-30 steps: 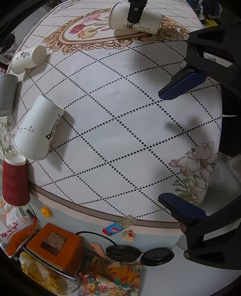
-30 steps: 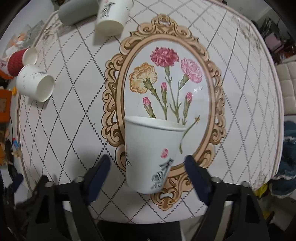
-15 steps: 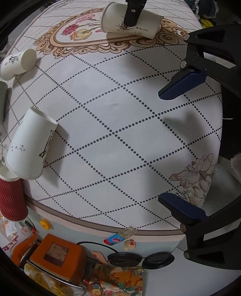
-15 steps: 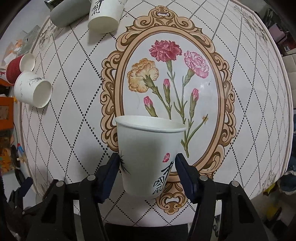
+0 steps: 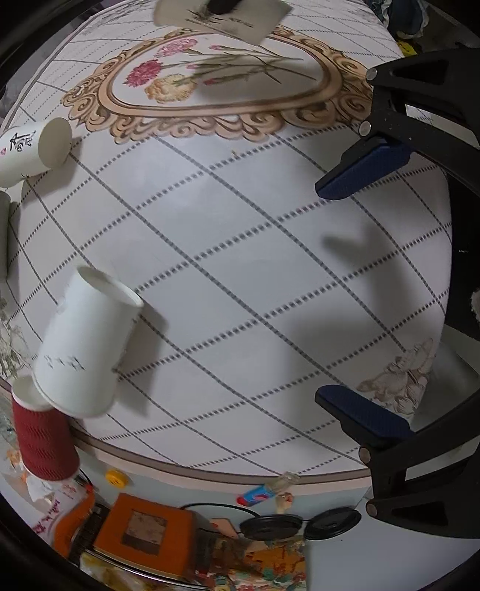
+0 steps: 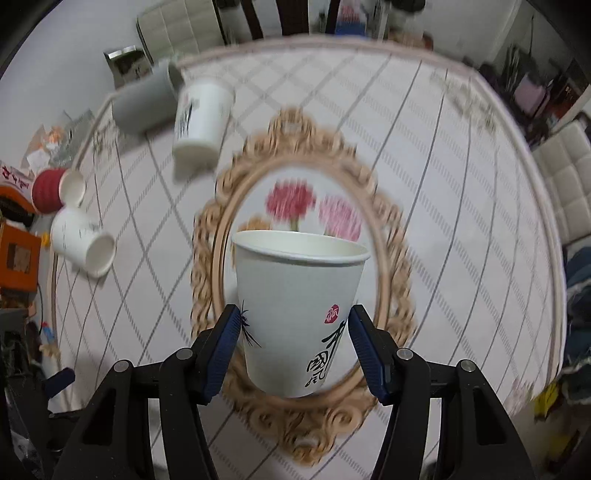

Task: Flip cup upright
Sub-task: 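Lower the cup upright onto the floral oval and open the right gripper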

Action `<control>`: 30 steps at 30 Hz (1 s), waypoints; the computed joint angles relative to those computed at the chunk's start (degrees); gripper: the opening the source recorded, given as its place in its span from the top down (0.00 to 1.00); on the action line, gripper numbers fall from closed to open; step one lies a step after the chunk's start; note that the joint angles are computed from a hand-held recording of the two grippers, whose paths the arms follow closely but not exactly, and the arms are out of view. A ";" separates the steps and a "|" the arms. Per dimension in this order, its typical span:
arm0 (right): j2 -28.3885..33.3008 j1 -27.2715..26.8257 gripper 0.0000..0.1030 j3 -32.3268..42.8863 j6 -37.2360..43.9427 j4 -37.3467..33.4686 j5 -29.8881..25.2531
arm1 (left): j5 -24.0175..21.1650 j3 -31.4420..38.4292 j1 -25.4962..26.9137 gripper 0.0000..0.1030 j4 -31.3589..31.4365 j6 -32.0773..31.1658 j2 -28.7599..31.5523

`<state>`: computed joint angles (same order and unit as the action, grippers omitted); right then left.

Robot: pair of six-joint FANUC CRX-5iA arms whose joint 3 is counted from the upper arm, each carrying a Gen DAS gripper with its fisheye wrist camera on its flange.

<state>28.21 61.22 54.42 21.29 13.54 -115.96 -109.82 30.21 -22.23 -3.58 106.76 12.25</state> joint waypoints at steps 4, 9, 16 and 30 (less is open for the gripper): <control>-0.05 -0.53 0.39 -3.95 2.22 6.99 5.05 | -0.68 4.52 -0.61 0.01 -0.38 0.10 3.58; -2.26 -0.47 0.39 -13.53 2.15 14.87 12.25 | -1.69 10.13 -0.94 0.01 -1.44 0.04 8.49; -4.94 1.12 0.39 -23.97 2.00 18.82 18.74 | -1.84 13.64 -2.91 0.01 -2.60 0.51 12.64; -9.34 3.64 0.32 -27.70 2.85 13.56 18.00 | 2.18 4.55 -4.46 0.01 -4.76 -1.44 4.62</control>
